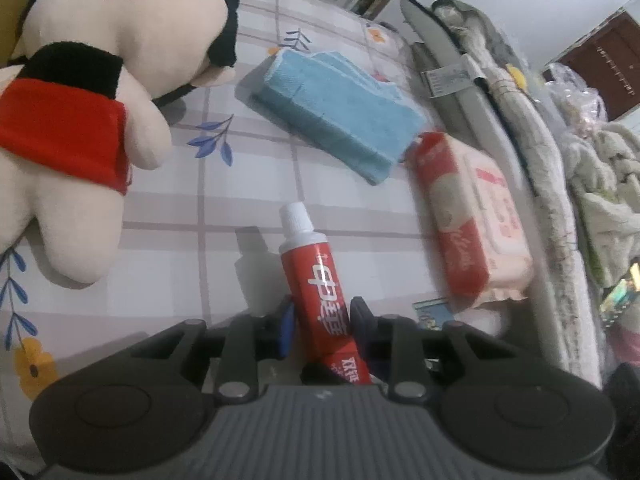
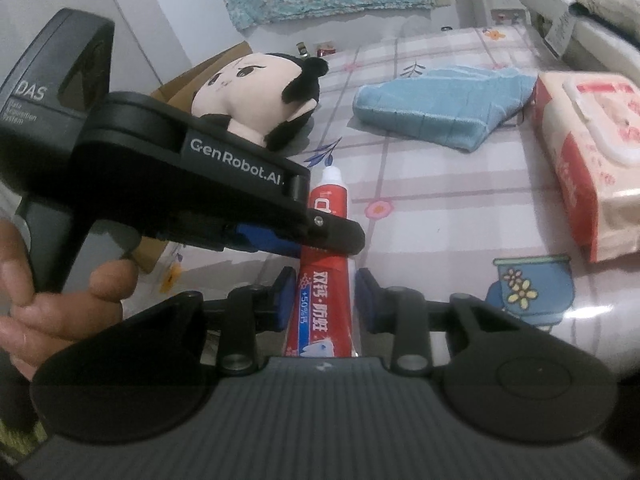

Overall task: Organize soft objects
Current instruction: 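Lift the toothpaste with the left tool while the right tool moves over the blue towel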

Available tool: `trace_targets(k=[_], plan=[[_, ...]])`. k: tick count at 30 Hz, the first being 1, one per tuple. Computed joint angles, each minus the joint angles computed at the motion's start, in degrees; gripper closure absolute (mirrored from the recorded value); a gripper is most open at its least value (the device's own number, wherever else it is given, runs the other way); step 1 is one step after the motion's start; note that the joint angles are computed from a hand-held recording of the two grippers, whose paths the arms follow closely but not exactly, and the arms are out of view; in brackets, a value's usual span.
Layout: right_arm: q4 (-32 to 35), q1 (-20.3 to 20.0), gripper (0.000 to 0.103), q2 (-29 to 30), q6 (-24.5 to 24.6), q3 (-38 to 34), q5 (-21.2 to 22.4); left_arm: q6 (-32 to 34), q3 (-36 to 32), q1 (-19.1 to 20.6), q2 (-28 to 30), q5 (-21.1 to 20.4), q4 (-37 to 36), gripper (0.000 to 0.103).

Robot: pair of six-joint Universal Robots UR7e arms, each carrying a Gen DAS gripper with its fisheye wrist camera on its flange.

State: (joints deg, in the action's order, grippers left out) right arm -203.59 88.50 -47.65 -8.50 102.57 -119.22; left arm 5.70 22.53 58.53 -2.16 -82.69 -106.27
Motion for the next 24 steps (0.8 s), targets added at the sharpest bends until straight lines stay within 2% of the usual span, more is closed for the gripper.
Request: trace_targets(k=[2, 5, 8, 12, 13, 15, 16, 18, 21, 24], plan=[[2.4, -0.1, 0.069, -1.7, 0.3, 0.7, 0.9, 1.2, 1.4, -0.1, -0.7, 0.6, -1.8, 0.075], [4.7, 0.2, 0.053, -4.2, -0.5, 1.7, 0.4, 2.0, 1.3, 0.3, -1.0, -0.1, -3.1, 0.075], [8.1, 0.1, 0.047, -7.8, -0.9, 2.2, -0.3, 3.4, 1.8, 0.8, -1.8, -1.4, -5.0, 0.075], [10.9, -0.3, 0.023, -11.1, -3.3, -1.1, -0.7, 4.8, 1.7, 1.4, -2.5, -3.0, -6.1, 0.075], [11.9, -0.5, 0.020, -11.4, -4.1, -2.4, -0.7, 5.0, 1.6, 1.5, -2.7, -3.3, -6.2, 0.075], [15.8, -1.5, 0.004, -11.6, -7.0, -6.7, 0.8, 5.3, 1.2, 1.9, -2.8, -4.1, -5.9, 0.075], [17.9, -2.0, 0.001, -11.1, -8.4, -9.1, 1.0, 5.4, 1.2, 2.0, -2.9, -4.3, -5.9, 0.075], [24.8, -3.1, 0.001, -9.4, -11.3, -15.5, 1.0, 5.8, 0.9, 2.1, -2.9, -4.5, -5.7, 0.075], [37.9, -4.9, 0.001, -5.3, -12.1, -27.1, -1.1, 6.2, 0.2, 2.3, -2.7, -4.7, -5.1, 0.075], [48.1, -6.3, 0.001, -0.8, -13.5, -37.6, -2.0, 6.5, -0.2, 2.5, -2.7, -4.8, -5.0, 0.075]])
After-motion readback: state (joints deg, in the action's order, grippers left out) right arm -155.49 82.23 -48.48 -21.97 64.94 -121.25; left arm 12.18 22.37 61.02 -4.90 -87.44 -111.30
